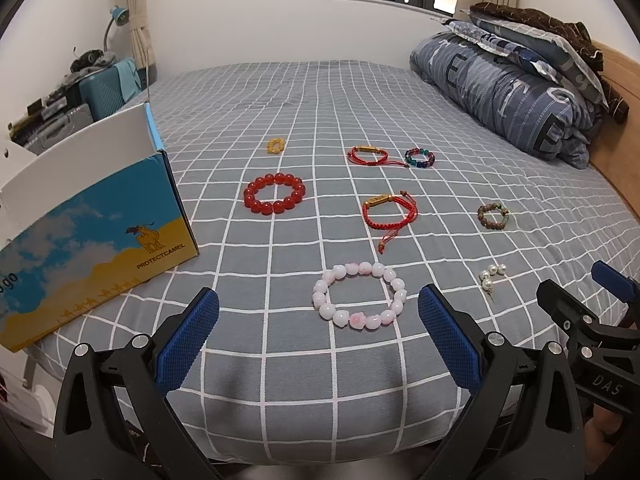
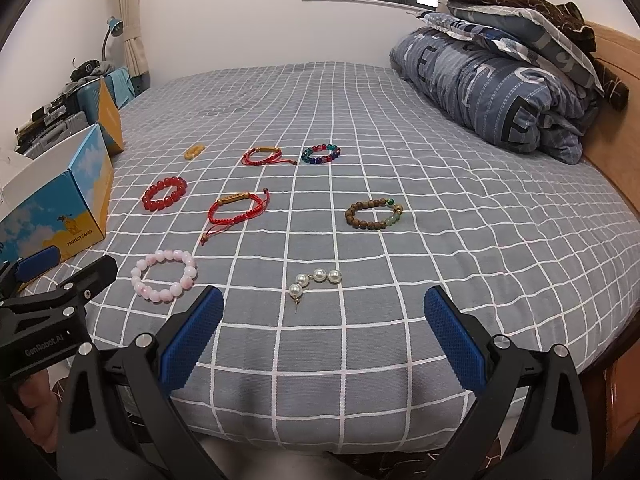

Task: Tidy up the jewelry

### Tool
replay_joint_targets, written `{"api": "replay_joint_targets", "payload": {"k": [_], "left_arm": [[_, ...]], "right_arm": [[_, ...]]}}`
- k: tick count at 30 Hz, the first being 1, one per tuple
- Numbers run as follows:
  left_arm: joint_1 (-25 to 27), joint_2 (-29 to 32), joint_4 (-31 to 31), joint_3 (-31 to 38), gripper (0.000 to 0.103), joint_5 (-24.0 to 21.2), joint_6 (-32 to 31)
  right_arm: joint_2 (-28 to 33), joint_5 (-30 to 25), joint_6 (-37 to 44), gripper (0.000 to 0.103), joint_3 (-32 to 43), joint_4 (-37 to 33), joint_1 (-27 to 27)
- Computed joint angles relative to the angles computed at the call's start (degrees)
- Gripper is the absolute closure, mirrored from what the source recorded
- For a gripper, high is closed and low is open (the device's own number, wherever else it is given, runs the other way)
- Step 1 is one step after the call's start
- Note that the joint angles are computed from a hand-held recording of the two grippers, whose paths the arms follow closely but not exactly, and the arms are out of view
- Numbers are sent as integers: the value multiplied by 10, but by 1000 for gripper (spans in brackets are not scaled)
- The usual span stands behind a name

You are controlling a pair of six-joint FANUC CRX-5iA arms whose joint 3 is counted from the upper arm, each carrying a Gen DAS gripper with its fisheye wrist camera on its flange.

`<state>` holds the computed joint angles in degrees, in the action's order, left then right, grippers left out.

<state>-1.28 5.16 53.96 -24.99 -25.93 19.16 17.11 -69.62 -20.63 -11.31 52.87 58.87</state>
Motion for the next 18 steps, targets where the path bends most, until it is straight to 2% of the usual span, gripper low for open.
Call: {"api": "replay_joint_targets", "payload": {"k": [18], "left_arm": [[-3,-5,-11,-3,6,7,8]], "right_arm": [[-3,-9,-3,7,-3,2,2]]}}
